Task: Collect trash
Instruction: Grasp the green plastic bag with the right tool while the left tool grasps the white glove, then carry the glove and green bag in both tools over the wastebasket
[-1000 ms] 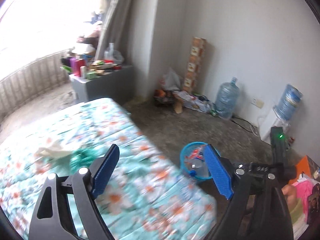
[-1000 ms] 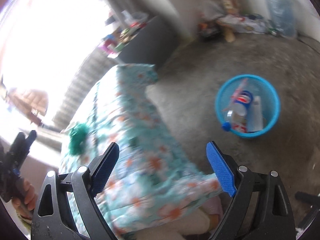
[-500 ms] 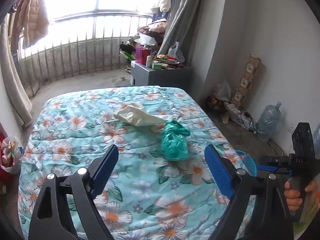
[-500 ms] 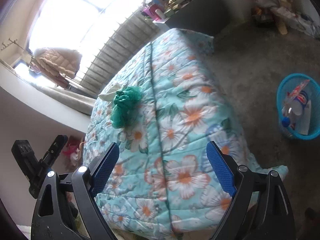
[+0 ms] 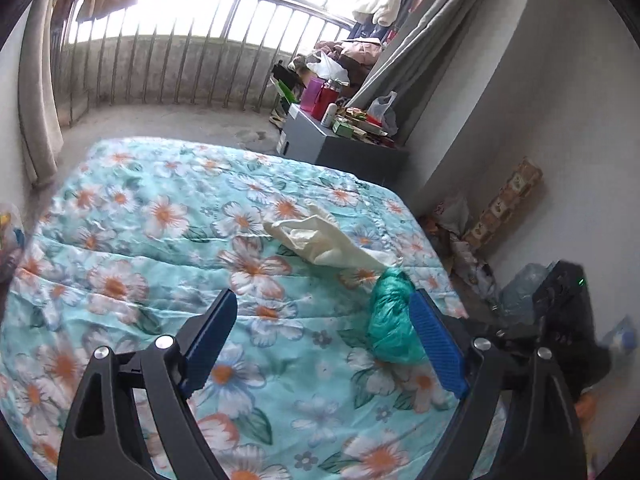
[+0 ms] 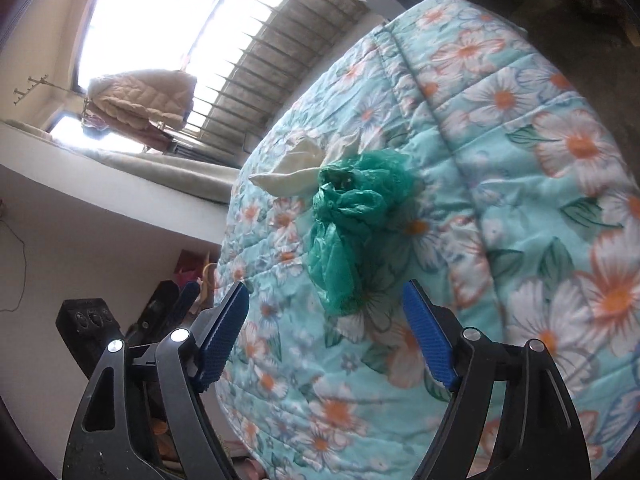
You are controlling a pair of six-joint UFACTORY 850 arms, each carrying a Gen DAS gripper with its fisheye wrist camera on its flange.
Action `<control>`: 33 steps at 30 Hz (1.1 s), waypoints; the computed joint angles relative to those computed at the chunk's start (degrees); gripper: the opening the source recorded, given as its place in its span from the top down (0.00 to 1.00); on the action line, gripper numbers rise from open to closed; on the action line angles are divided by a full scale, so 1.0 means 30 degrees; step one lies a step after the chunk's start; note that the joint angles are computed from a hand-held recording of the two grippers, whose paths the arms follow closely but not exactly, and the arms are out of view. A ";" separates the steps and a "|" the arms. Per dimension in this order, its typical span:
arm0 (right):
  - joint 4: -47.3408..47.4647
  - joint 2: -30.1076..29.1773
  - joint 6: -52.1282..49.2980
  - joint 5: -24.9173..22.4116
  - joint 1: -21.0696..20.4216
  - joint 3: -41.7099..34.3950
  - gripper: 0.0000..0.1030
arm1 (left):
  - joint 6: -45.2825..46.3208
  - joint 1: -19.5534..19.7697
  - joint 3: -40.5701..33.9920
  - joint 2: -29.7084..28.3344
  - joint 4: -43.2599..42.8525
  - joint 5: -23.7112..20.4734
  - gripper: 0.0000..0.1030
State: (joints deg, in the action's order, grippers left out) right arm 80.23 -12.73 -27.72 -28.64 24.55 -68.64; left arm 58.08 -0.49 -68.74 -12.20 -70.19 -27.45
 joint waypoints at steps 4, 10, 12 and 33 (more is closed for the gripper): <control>-0.1020 -0.1467 0.1103 -0.0116 0.0090 -0.1473 0.30 | -0.3263 0.0238 -0.2919 -0.2679 0.0270 -0.3039 0.17; -0.1543 -0.2591 0.1994 -0.1009 -0.0070 -0.2172 0.68 | -0.7681 -0.0232 -0.6677 -0.6243 0.1601 -0.6275 0.20; -0.0846 -0.2175 0.1324 -0.0997 -0.0134 -0.1549 0.71 | -0.8647 -0.0506 -0.7359 -0.6913 0.2192 -0.6440 0.22; -0.0027 0.1275 0.0897 0.0264 -0.0619 0.2517 0.75 | -0.6593 -0.2143 -0.4084 -0.4433 0.5065 0.0588 0.95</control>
State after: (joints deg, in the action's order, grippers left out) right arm 80.14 -8.90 -25.02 -27.85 22.69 -61.08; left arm 38.30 -6.92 -80.99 -25.50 -55.00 -25.69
